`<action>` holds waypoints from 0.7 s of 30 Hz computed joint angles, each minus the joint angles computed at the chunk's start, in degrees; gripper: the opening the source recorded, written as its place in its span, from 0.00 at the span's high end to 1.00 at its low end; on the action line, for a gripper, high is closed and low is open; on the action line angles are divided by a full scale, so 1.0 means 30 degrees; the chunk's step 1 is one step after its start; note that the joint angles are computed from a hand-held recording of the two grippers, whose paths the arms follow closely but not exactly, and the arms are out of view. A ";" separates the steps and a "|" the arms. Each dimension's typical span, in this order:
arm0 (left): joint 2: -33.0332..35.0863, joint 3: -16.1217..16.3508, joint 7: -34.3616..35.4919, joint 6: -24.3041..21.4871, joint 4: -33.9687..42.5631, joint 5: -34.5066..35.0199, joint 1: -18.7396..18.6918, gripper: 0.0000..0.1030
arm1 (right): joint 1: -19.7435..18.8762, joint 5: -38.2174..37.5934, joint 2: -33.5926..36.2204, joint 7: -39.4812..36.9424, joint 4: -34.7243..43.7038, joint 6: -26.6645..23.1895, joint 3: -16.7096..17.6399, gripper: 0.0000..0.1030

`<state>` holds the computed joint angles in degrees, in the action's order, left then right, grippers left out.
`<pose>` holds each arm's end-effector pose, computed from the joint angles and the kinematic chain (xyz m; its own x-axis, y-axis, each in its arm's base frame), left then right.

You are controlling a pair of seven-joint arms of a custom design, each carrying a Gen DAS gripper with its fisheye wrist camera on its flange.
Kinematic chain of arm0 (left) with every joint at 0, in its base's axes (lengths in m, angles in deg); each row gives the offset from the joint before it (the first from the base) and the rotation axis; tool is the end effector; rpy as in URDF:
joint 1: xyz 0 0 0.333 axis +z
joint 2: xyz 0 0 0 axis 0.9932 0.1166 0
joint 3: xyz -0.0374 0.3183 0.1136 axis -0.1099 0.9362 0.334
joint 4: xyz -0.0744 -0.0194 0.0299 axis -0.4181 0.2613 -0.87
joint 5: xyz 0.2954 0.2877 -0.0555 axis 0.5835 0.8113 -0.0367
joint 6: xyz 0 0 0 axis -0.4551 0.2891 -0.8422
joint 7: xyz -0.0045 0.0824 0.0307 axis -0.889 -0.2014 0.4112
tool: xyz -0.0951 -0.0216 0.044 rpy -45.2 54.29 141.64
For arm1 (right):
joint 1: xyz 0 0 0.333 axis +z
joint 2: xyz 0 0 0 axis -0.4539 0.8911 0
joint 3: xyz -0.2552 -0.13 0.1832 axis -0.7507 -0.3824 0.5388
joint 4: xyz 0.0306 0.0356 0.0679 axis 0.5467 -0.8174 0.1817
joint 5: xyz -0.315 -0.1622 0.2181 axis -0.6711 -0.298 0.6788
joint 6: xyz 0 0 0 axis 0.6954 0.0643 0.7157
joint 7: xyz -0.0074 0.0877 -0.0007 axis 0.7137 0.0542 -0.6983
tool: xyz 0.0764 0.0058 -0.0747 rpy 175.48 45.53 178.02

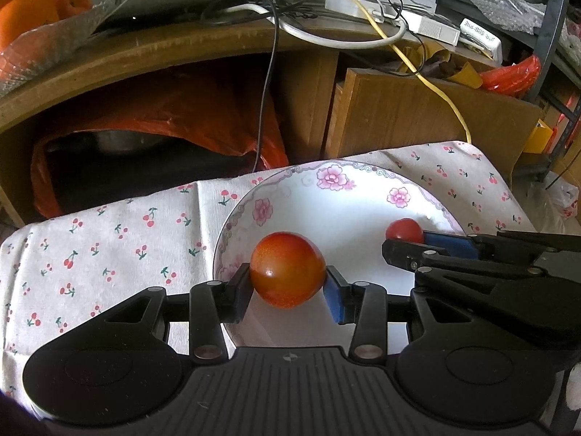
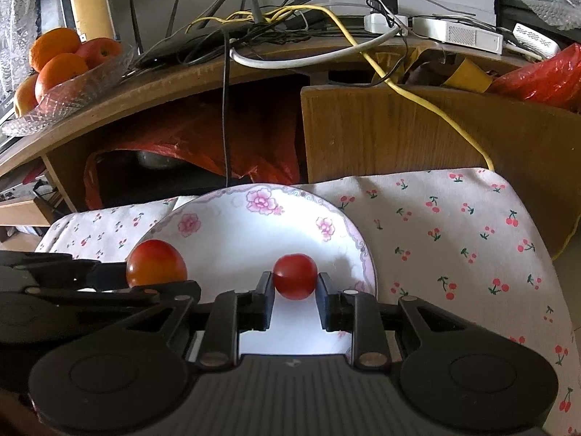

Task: Organize fruits
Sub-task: 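Open both grippers to drop the tomatoes into the white bowl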

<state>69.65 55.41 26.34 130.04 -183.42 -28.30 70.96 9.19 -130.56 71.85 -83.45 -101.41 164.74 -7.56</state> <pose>0.5174 -0.1965 0.4097 -0.3886 -0.9195 0.0584 -0.7155 0.2613 -0.6479 0.4832 0.4465 0.3943 -0.0563 -0.9885 -0.1401 -0.6739 0.1411 -0.7252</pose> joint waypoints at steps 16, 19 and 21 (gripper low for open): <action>-0.0907 0.0341 -0.0527 0.0601 -0.0431 0.0096 -0.0186 0.33 | 0.0058 -0.0489 -0.0476 0.0342 0.0135 -0.0686 0.0117 0.64; -0.1325 0.0385 -0.0347 0.0615 -0.0732 0.0112 -0.0249 0.31 | 0.0095 -0.0563 -0.0713 0.0396 0.0091 -0.1022 0.0277 0.63; -0.1643 0.0505 -0.0076 0.0553 -0.0966 -0.0020 -0.0393 0.30 | 0.0150 -0.0516 -0.0887 0.0243 0.0051 -0.1378 0.0426 0.63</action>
<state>64.72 56.92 26.11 131.70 -186.31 -28.36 69.78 9.64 -132.11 69.19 -82.73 -101.26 160.61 -6.28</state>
